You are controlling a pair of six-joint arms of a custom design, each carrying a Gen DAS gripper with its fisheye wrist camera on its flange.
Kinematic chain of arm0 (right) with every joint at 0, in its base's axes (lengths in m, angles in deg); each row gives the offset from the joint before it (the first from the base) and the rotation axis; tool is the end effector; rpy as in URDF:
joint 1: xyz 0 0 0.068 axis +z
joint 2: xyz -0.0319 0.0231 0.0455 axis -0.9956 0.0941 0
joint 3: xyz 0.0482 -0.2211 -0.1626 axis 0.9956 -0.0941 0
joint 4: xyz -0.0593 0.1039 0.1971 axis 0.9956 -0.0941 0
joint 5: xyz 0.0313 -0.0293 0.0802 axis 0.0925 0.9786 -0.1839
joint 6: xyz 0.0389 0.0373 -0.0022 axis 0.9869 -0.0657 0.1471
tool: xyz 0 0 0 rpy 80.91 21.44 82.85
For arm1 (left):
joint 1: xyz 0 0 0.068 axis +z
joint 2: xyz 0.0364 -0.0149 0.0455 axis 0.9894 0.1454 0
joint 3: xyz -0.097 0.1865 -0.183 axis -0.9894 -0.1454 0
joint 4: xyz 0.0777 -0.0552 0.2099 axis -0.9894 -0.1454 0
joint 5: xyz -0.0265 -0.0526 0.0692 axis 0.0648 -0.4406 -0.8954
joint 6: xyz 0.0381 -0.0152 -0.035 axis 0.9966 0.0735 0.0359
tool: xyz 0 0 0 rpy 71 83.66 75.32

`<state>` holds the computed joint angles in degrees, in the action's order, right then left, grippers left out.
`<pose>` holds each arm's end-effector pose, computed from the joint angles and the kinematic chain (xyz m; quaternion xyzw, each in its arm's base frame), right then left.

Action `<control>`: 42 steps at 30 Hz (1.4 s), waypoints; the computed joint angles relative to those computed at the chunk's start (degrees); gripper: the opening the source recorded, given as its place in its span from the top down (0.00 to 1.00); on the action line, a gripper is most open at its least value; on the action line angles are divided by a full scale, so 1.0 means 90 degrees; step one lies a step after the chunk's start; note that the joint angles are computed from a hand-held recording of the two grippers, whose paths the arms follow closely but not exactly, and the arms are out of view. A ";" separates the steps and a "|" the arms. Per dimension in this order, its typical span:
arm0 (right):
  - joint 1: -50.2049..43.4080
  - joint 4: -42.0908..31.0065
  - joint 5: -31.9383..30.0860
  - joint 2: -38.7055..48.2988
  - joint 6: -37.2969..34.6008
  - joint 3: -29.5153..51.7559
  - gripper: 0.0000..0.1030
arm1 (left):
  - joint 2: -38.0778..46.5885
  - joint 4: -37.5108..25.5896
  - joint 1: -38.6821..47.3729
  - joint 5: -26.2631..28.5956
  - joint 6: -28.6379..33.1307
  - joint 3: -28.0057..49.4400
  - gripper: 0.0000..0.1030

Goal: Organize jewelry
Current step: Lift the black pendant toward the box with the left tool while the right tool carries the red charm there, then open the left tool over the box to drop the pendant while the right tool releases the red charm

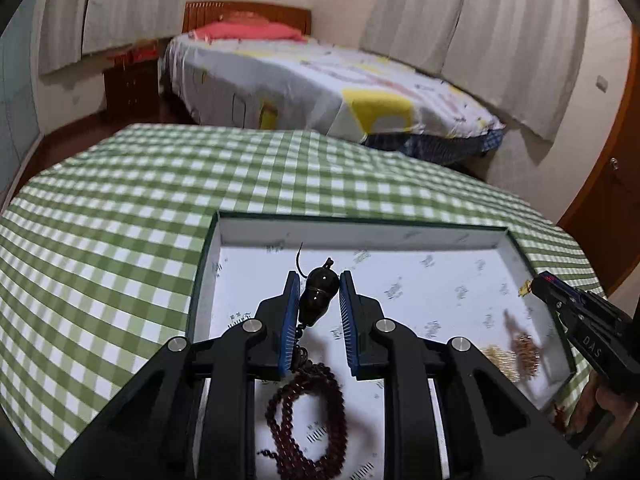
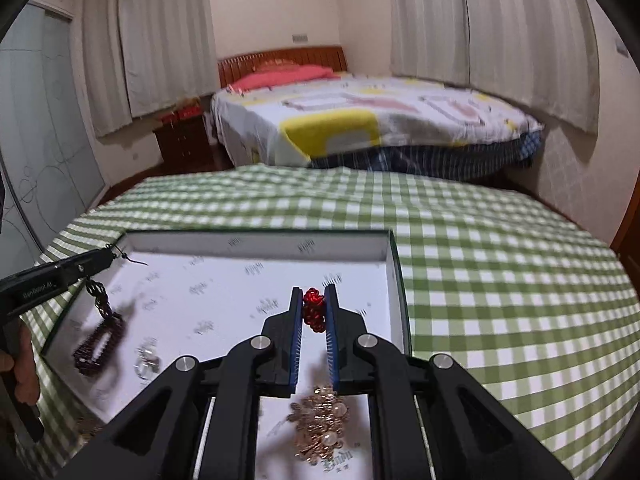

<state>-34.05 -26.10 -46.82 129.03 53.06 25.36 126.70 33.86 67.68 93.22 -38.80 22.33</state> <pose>0.1832 0.1909 0.1621 0.0342 0.9033 0.0410 0.4257 0.2487 -0.0668 0.1902 0.0870 0.9148 -0.1309 0.3720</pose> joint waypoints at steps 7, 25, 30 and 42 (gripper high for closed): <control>-0.0334 -0.0198 -0.0583 0.0374 0.0011 0.0189 0.89 | 0.0484 -0.0101 -0.0046 -0.0060 -0.0001 0.0155 0.80; -0.0297 -0.0290 -0.0496 0.0241 0.0056 0.0129 0.65 | 0.0267 -0.0157 -0.0107 -0.0156 -0.0020 0.0075 0.54; -0.0076 -0.0526 -0.0146 -0.0126 0.0179 0.0117 0.65 | -0.0101 -0.0139 -0.0114 -0.0120 -0.0037 -0.0126 0.52; 0.1152 -0.1796 0.1109 -0.0677 0.1227 0.0451 0.65 | -0.2323 -0.0439 -0.0186 -0.0268 0.0023 -0.1039 0.48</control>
